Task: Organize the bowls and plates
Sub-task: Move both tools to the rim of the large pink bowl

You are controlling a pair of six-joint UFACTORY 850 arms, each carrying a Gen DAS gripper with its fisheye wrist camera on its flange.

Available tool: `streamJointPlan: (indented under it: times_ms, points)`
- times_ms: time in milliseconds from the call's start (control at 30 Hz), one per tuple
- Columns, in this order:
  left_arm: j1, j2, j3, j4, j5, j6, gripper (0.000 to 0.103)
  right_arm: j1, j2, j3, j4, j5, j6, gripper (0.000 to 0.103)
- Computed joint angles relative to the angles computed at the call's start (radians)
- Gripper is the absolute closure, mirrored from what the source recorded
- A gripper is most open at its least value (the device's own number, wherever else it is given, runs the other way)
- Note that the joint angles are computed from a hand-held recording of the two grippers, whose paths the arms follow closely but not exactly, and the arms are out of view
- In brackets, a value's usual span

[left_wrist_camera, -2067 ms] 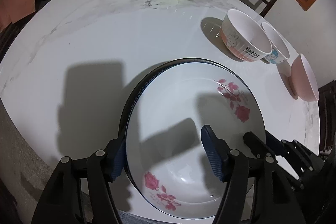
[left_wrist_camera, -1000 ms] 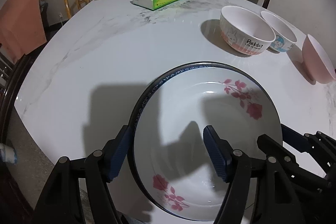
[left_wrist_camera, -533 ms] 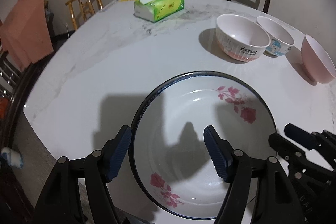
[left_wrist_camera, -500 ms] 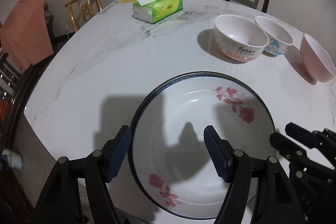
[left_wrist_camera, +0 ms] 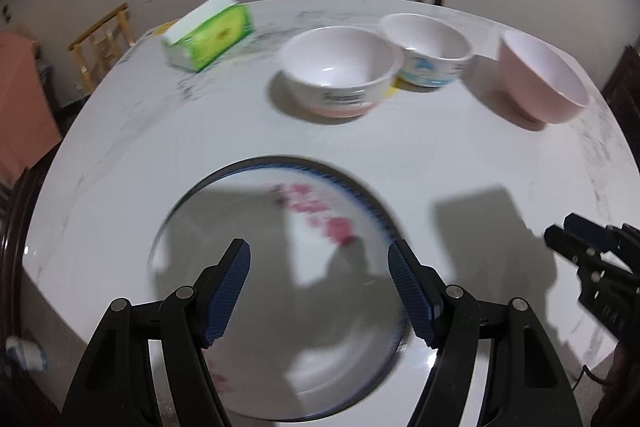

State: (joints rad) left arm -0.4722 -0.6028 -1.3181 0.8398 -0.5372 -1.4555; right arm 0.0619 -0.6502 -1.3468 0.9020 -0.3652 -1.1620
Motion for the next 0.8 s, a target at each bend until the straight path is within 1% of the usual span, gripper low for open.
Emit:
streamJointPlan:
  times_ms: [100,200,300,367,433,533,667,800]
  points:
    - [-0.006,-0.032,-0.061,-0.057,0.023,0.093,0.034,-0.046,-0.025,-0.053,-0.018,-0.026,0.048,0.069]
    - [-0.004,-0.067,-0.137,-0.150,0.054,0.216,0.034,-0.085,-0.048,-0.112,-0.021,-0.054,0.077,0.070]
    - [-0.004,-0.098,-0.208,-0.204,0.066,0.295,0.034,-0.109,-0.083,-0.189,-0.017,-0.078,0.111,0.069]
    - [-0.005,-0.130,-0.277,-0.228,0.056,0.336,0.034,-0.120,-0.103,-0.232,-0.018,-0.085,0.135,0.069]
    - [-0.003,-0.165,-0.349,-0.261,0.052,0.379,0.034,-0.129,-0.134,-0.290,-0.018,-0.108,0.157,0.069]
    - [0.008,-0.222,-0.462,-0.377,0.048,0.502,0.034,-0.138,-0.183,-0.383,-0.040,-0.142,0.214,0.069]
    - [0.021,-0.322,-0.641,-0.508,0.004,0.620,0.034,-0.143,-0.264,-0.529,-0.094,-0.193,0.312,0.069]
    - [0.038,-0.436,-0.833,-0.623,-0.074,0.697,0.036,-0.137,-0.359,-0.686,-0.199,-0.254,0.445,0.069]
